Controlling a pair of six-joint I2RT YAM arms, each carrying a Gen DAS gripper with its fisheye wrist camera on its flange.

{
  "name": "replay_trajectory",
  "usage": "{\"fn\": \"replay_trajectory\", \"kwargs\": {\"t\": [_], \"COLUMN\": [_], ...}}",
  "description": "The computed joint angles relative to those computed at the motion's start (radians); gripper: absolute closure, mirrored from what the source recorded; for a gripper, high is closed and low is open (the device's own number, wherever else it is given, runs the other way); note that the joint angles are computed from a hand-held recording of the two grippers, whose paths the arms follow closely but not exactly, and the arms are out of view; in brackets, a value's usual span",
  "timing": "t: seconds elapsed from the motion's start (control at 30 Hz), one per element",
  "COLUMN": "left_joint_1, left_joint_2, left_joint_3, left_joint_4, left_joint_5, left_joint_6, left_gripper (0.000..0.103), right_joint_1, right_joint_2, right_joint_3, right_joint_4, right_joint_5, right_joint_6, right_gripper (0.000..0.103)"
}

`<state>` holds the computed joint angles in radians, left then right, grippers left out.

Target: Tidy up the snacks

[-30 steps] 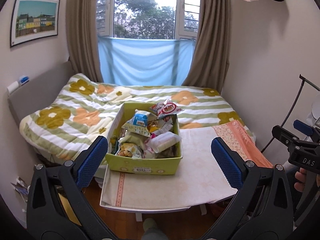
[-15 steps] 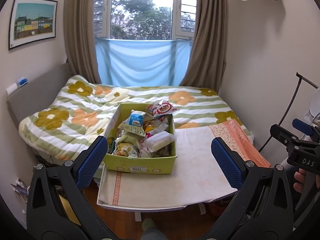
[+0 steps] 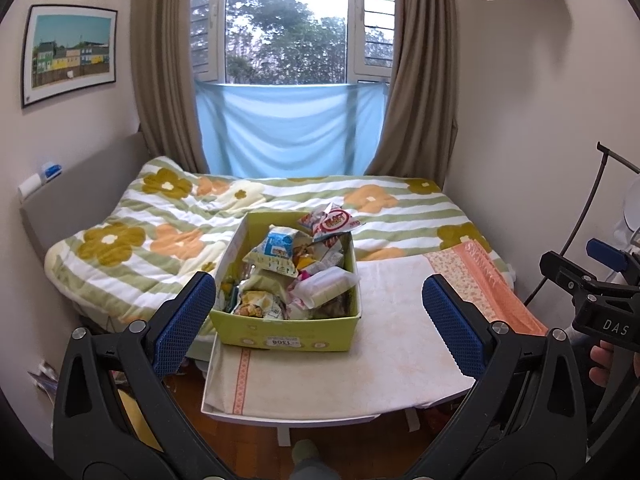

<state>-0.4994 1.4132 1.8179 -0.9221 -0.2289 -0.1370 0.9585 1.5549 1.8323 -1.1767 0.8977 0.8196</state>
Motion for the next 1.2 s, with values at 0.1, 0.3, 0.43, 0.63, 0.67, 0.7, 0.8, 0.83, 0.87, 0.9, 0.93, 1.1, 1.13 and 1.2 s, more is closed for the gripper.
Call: {"fn": "replay_trajectory", "kwargs": {"t": [0.1,0.3,0.43,0.63,0.67,0.7,0.8,0.83,0.87,0.9,0.93,1.1,1.13,1.2], "left_joint_1": [-0.006,-0.012,-0.014,-0.021,-0.022,-0.026,-0.042,-0.049,-0.055,-0.063,-0.078,-0.124,-0.124,-0.12], "left_joint_2": [-0.001,0.006,0.004,0.0,0.002,0.003,-0.008,-0.018,-0.025,-0.027,-0.024,0.014,0.007,0.003], "left_joint_3": [-0.003,0.0,-0.004,-0.008,-0.008,-0.008,-0.029,-0.042,-0.05,-0.054,-0.052,-0.029,-0.044,-0.052], "left_joint_4": [0.005,0.004,0.011,0.023,0.025,0.027,0.061,0.078,0.088,0.097,0.098,0.089,0.104,0.114], "left_joint_5": [0.002,0.0,0.003,-0.021,-0.025,-0.036,-0.075,-0.089,-0.1,-0.118,-0.155,-0.267,-0.261,-0.243], "left_joint_6": [0.005,0.001,-0.006,-0.002,-0.002,-0.003,-0.006,-0.005,-0.002,0.004,0.013,0.032,0.035,0.03], "left_gripper": [0.001,0.001,0.001,0.001,0.001,0.001,0.001,0.001,0.001,0.001,0.0,0.0,0.0,0.0], "right_joint_1": [0.0,0.0,0.002,-0.003,-0.003,-0.003,-0.003,-0.002,-0.002,-0.001,-0.001,-0.007,-0.011,-0.017], "right_joint_2": [-0.002,0.003,0.011,0.013,0.011,0.012,0.012,0.013,0.014,0.014,0.013,0.003,-0.001,-0.004], "right_joint_3": [-0.001,0.006,0.015,0.014,0.013,0.013,0.012,0.014,0.015,0.015,0.013,-0.005,-0.011,-0.017], "right_joint_4": [0.001,-0.002,-0.01,-0.01,-0.008,-0.008,-0.007,-0.008,-0.009,-0.009,-0.005,0.006,0.011,0.015], "right_joint_5": [0.001,0.001,0.0,0.0,0.0,-0.001,-0.001,0.0,0.0,0.002,0.005,0.001,-0.003,-0.007], "right_joint_6": [-0.002,0.001,0.01,0.012,0.012,0.011,0.01,0.012,0.013,0.012,0.012,0.009,0.006,0.004], "right_gripper": [0.001,0.001,0.001,0.001,0.001,0.001,0.001,0.001,0.001,0.001,0.001,0.001,0.001,0.001]}}
